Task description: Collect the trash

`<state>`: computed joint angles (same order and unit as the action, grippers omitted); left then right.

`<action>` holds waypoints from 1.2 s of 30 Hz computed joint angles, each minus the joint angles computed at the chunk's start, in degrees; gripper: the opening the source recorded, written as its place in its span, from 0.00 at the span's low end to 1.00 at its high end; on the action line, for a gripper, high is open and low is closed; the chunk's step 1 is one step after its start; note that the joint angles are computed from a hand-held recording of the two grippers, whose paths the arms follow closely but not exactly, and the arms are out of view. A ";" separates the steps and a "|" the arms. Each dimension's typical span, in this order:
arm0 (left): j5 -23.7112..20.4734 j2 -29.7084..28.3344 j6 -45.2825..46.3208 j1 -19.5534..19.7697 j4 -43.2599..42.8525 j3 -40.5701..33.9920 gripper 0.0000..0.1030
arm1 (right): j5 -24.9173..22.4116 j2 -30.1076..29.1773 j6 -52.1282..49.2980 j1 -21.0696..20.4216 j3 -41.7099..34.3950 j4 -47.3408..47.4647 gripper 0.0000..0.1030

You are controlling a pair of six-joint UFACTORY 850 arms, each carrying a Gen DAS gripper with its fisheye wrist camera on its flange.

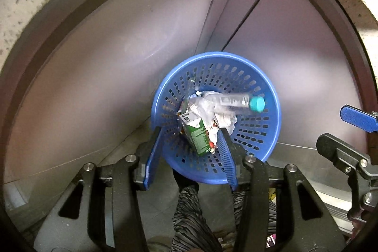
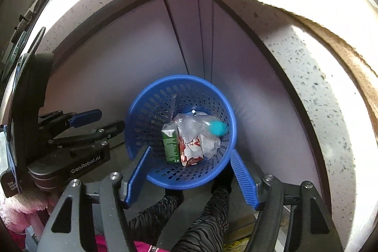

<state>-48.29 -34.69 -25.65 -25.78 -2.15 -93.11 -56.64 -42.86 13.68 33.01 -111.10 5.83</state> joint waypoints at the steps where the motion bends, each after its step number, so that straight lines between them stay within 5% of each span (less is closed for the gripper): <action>1: 0.10 0.01 -0.12 -0.07 0.15 -0.07 0.46 | 0.23 0.02 -0.07 0.00 0.19 0.13 0.69; 36: 2.69 3.54 -3.88 -1.38 6.51 -10.66 0.46 | 7.68 11.35 -6.89 -4.22 2.34 6.18 0.74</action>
